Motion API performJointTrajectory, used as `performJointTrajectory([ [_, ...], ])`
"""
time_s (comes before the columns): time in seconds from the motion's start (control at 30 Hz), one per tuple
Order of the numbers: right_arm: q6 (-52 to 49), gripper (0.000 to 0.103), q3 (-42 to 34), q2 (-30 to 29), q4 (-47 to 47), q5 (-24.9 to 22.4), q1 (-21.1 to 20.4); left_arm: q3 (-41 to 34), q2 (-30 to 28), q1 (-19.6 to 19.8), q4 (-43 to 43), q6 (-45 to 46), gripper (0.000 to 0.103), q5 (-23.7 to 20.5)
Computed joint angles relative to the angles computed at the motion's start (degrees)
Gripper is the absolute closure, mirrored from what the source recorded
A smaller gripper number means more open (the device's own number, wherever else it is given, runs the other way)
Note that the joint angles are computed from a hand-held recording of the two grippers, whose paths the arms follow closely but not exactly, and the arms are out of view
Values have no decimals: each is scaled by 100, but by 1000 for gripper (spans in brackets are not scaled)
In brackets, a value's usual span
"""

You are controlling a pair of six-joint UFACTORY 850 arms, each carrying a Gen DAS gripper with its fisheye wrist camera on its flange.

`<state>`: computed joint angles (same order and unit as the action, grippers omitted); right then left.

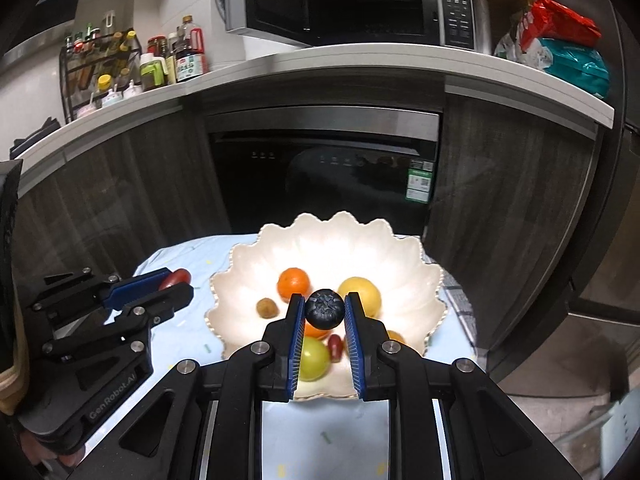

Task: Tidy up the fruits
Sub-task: 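Lift the red date and blueberry and carry both over the white bowl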

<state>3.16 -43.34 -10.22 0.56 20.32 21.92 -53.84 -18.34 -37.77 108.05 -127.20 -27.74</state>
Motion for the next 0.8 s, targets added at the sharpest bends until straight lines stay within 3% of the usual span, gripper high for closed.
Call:
performJointTrajectory([
  [0.8,874,81,-928,-1005,-1171,-327,-589,-1133,-997,222,-972,654,86,106],
])
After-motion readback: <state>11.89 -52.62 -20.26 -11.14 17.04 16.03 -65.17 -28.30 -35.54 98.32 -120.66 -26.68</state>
